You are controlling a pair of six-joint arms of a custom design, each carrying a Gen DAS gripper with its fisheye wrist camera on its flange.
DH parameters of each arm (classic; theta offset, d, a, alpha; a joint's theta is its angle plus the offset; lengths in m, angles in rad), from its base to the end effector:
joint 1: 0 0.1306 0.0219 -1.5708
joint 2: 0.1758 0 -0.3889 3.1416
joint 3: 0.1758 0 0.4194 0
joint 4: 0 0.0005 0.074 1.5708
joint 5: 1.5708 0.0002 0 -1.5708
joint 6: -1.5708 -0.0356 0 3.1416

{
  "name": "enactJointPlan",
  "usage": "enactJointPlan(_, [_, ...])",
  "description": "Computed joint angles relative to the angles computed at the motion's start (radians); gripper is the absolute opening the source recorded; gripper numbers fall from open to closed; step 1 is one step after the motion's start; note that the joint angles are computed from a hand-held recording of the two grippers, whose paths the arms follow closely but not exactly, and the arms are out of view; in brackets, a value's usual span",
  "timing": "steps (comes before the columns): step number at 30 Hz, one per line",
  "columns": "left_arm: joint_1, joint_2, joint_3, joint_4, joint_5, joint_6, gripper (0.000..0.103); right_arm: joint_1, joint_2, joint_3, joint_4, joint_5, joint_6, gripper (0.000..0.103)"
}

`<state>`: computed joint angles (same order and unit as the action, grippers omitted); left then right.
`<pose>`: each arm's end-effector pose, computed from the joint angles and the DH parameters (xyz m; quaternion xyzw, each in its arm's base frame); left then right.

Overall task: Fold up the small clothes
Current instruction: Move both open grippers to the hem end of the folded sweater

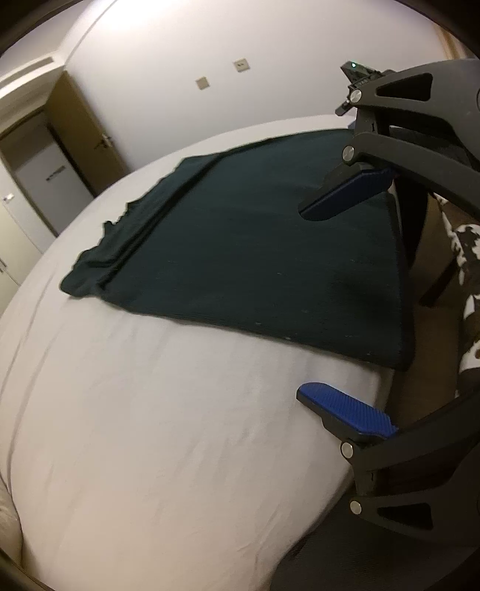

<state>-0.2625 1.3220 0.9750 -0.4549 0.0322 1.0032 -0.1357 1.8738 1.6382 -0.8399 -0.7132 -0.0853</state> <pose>0.4477 -0.1220 0.2969 -0.3298 0.8662 -0.2338 0.2935 0.6537 -0.0663 0.2890 0.0151 0.9124 0.3325 0.2382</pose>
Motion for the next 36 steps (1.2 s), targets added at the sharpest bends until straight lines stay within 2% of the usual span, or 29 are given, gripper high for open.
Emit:
enactJointPlan(8, [-0.001,0.010,-0.006,0.002,0.046,0.025,0.086,-0.012,-0.006,-0.017,-0.019,-0.043,0.000,0.073])
enactJointPlan(16, [-0.002,0.000,-0.046,0.028,0.109,0.101,0.086,-0.012,0.009,-0.010,-0.064,-0.096,0.010,0.072])
enactJointPlan(19, [-0.004,-0.001,-0.045,0.017,0.103,0.107,0.074,-0.015,0.014,-0.006,-0.083,-0.117,0.009,0.070])
enactJointPlan(21, [-0.001,-0.005,-0.054,0.016,0.098,0.120,0.060,-0.017,0.015,-0.004,-0.099,-0.128,0.019,0.069])
enactJointPlan(24, [0.016,-0.025,-0.088,0.043,0.114,0.169,0.045,-0.020,0.011,-0.013,-0.104,-0.131,0.026,0.068])
enactJointPlan(27, [0.040,-0.055,-0.141,0.114,0.156,0.238,0.045,-0.023,0.010,-0.013,-0.113,-0.136,0.028,0.068])
enactJointPlan(29, [0.046,-0.061,-0.149,0.121,0.173,0.239,0.048,-0.023,0.012,-0.009,-0.123,-0.136,0.039,0.068])
enactJointPlan(33, [0.037,-0.046,-0.113,0.048,0.178,0.198,0.063,-0.025,0.016,-0.008,-0.123,-0.146,0.034,0.068])
enactJointPlan(34, [0.033,-0.036,-0.096,0.009,0.180,0.182,0.063,-0.025,0.017,-0.010,-0.120,-0.148,0.031,0.068])
enactJointPlan(36, [0.027,-0.029,-0.086,-0.011,0.168,0.161,0.064,-0.024,0.018,-0.011,-0.118,-0.150,0.029,0.068])
